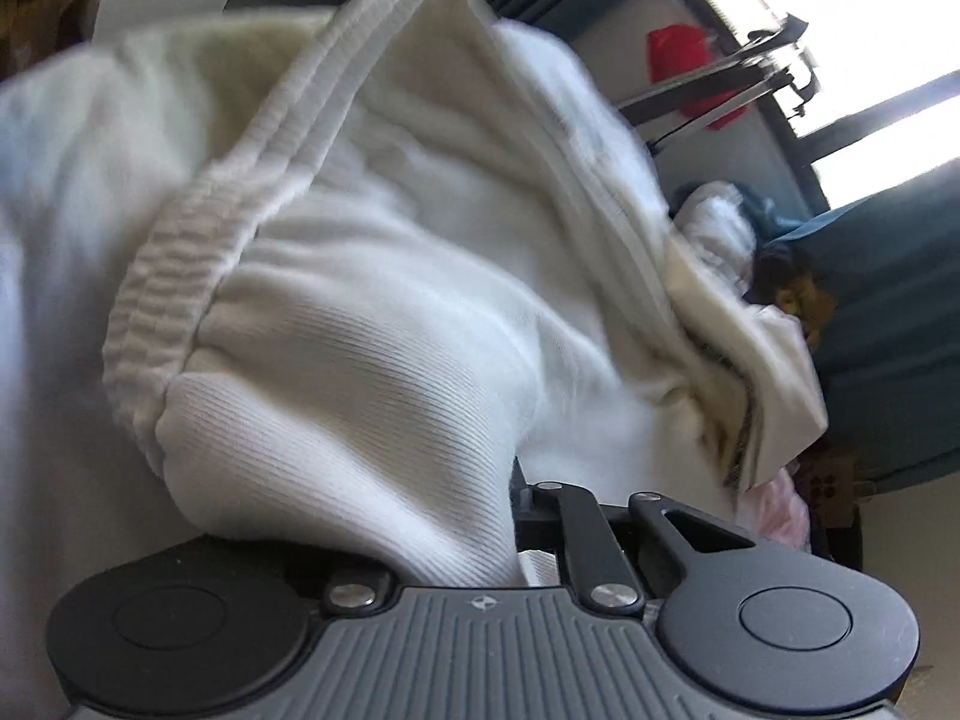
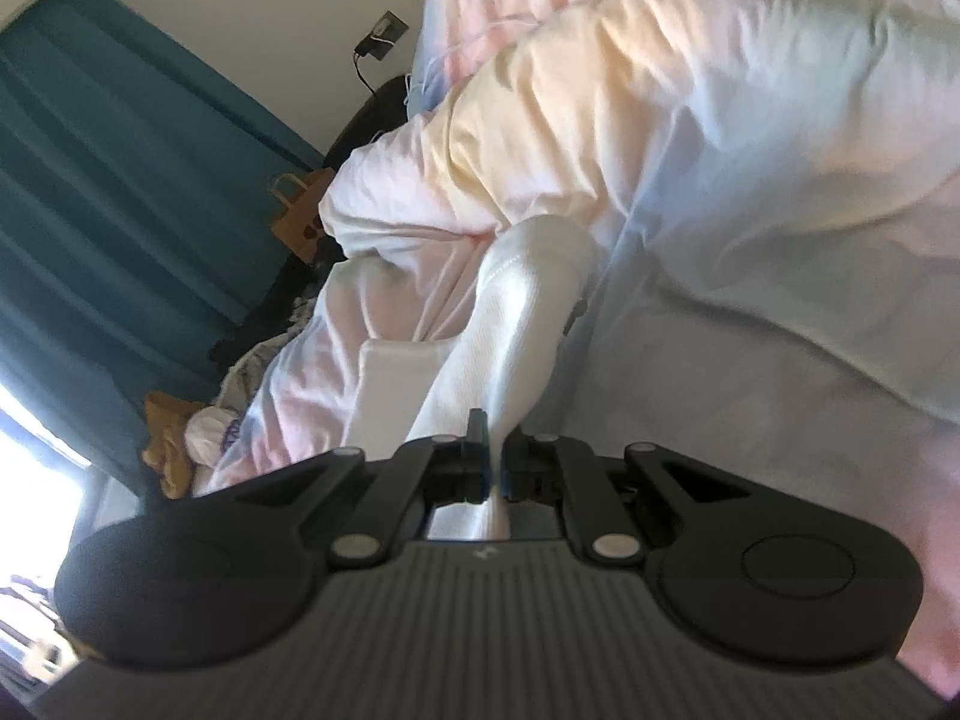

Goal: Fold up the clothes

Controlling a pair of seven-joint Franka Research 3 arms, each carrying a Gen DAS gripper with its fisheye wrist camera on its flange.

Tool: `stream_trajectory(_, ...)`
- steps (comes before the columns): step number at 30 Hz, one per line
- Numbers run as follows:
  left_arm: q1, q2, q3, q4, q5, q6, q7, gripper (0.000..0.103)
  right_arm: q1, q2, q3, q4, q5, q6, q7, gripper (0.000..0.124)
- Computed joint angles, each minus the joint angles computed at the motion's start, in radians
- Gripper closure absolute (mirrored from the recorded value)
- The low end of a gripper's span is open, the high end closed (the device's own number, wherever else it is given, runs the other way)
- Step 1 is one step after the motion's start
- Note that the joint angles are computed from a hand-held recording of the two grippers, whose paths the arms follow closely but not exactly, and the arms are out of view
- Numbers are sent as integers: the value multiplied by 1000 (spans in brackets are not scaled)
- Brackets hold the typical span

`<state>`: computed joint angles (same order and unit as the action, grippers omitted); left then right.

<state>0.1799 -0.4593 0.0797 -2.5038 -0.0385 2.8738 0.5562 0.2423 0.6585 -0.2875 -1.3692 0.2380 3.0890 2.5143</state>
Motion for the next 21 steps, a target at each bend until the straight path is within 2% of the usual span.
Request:
stream_trajectory(3, 31, -66, -13, -6, 32, -14, -7, 94, -64, -28, 95, -28, 42, 15, -41, 118)
stream_trajectory(8, 18, -164, 38, -47, 30, -30, 42, 94, -225, -145, 347, -171, 163, 145, -190, 118)
stream_trajectory(9, 14, -181, 50, -57, 24, -35, 54, 94, -231, -171, 358, -203, 174, 169, -213, 118)
stream_trajectory(11, 8, -214, 72, -77, 12, -47, 79, 94, -176, -230, 291, -278, 198, 205, -235, 118)
stream_trajectory(14, -38, -232, 131, -118, -60, -61, 108, 94, -147, -302, 248, -373, 255, 193, -247, 118)
stream_trajectory(17, -75, -245, 163, -143, -121, -57, 144, 92, 17, -321, 38, -414, 236, 98, -153, 118)
stream_trajectory(21, -106, -254, 188, -154, -181, -54, 190, 87, 208, -275, -215, -400, 58, -23, 35, 118)
